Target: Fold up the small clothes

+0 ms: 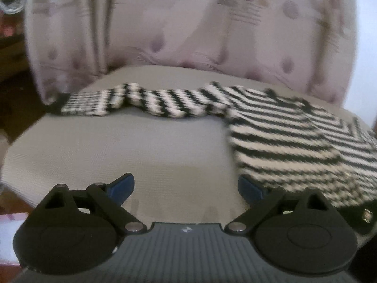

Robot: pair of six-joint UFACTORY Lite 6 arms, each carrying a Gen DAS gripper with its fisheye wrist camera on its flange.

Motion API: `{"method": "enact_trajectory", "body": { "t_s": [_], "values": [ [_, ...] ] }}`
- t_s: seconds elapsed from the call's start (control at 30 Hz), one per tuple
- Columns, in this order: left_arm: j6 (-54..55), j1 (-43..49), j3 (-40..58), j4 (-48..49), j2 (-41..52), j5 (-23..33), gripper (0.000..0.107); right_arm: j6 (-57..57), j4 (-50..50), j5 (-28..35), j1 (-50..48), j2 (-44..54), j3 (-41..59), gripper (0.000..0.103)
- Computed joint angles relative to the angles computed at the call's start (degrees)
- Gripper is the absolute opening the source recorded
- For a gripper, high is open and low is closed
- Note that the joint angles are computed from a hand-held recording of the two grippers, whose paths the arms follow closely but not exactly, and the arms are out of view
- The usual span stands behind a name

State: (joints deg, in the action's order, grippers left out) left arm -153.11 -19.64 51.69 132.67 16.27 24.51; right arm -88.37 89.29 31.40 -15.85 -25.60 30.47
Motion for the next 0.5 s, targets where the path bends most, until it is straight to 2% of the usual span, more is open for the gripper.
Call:
{"method": "enact_trajectory", "body": {
  "t_s": [0.1,0.23,0.3,0.37,0.5],
  "values": [
    [-1.1,5.2,1.9,2.1,1.1,-1.8,0.093,-0.8,0.4,-1.4,2.1,1.1,0.2,0.103],
    [-2.5,13.6,6.8,3.3,4.1,-4.8,0.082,-0.9,0.1,-2.6,3.6,2.4,1.2,0.103],
    [-3.6,18.4,10.3,4.1,5.9,-6.5,0.081,-0.5,-0.1,-3.1,3.9,3.5,2.0,0.103],
    [-3.0,23.1,15.1,2.9,8.4,-8.7,0.075,0.0,-0.5,-3.5,4.2,4.7,2.7,0.103],
    [1.3,31.8,29.9,0.8,17.5,-17.4,0.075,-0.6,0.3,-5.5,6.2,7.4,4.0,0.103]
  ]
}}
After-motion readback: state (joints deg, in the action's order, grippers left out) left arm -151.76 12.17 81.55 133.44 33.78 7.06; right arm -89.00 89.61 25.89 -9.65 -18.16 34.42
